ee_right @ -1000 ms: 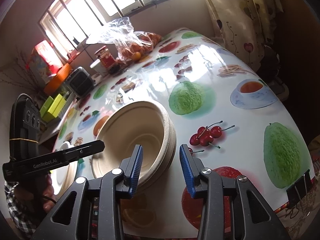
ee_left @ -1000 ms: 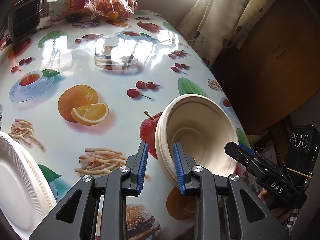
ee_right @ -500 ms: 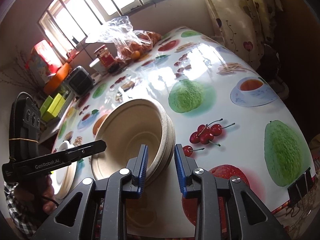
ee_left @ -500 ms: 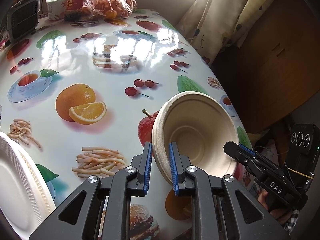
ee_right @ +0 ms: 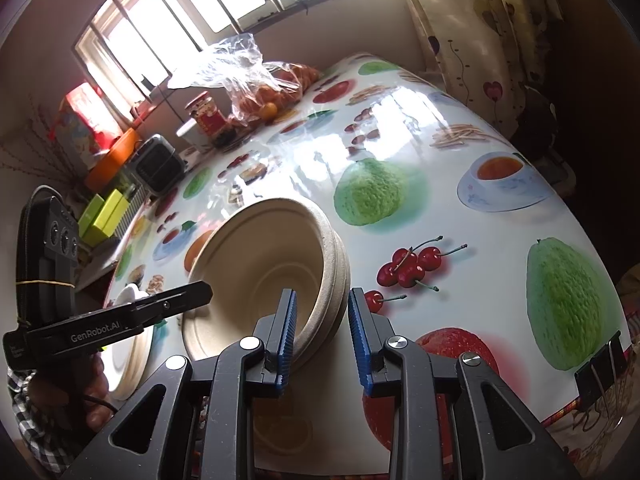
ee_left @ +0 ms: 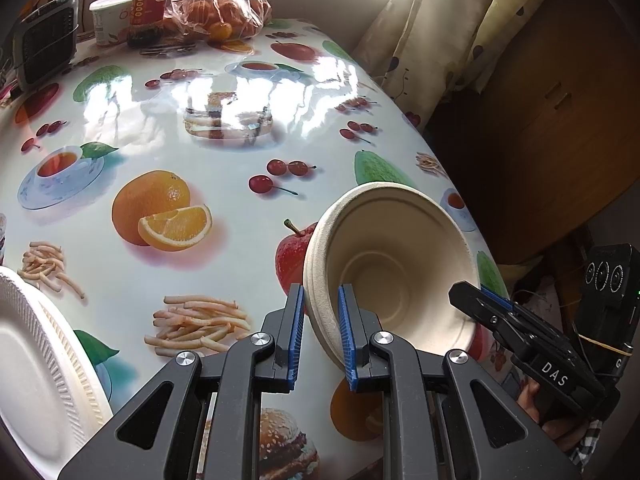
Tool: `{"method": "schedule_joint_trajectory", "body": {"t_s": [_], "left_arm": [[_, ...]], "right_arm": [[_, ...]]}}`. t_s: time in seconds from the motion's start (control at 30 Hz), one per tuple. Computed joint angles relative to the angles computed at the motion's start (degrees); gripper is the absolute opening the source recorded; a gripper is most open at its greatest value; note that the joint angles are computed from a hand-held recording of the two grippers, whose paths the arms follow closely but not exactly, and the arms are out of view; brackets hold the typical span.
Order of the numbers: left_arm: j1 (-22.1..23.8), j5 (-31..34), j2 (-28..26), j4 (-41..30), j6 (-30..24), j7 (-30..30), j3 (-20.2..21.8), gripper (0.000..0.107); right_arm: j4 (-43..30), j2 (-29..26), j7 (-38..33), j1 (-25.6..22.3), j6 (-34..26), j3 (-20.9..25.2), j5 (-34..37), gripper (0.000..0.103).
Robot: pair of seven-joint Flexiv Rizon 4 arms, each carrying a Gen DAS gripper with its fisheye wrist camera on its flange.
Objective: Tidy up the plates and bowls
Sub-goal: 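Lift the bowl stack with the left gripper and carry it toward the plates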
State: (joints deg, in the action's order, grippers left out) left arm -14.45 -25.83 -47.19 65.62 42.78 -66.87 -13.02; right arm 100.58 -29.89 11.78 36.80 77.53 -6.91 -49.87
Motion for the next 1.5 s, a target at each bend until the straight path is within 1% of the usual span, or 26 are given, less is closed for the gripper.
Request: {"method": "schedule_joint_trajectory", "body": {"t_s": [0.37, 0.63, 0.97, 1.23, 1.5], "left_arm": [[0.1, 0.0, 0.6, 0.8, 1.0, 0.0, -0.1, 0.018], [0.8, -0.8, 2.6, 3.5, 2.8, 0.6, -0.3, 0.018], [1.7, -2.1, 4.8, 6.9, 5.2, 1.4, -0.6, 0.018], [2.5, -2.6, 6.5, 9.5, 7.0, 1.3, -0.3, 0.018], [3.4, -3.1, 8.4, 12.0, 9.3, 1.2, -0.1, 0.018]], "right_arm": [[0.0, 0.3, 0.3, -0.1, 0.1, -0.2, -0.7, 0.022], [-1.1, 0.2, -0.3, -0.2, -0.4, 0.3, -1.3, 0.022], [-3.2, -0.6, -2.3, 0.1, -1.4, 1.1, -0.3, 0.022], [-6.0, -2.1, -6.1, 0.2, -2.1, 2.3, 2.5, 0.022], [-9.6, -4.2, -11.0, 0.8, -2.1, 3.1, 7.0, 0.022]]}}
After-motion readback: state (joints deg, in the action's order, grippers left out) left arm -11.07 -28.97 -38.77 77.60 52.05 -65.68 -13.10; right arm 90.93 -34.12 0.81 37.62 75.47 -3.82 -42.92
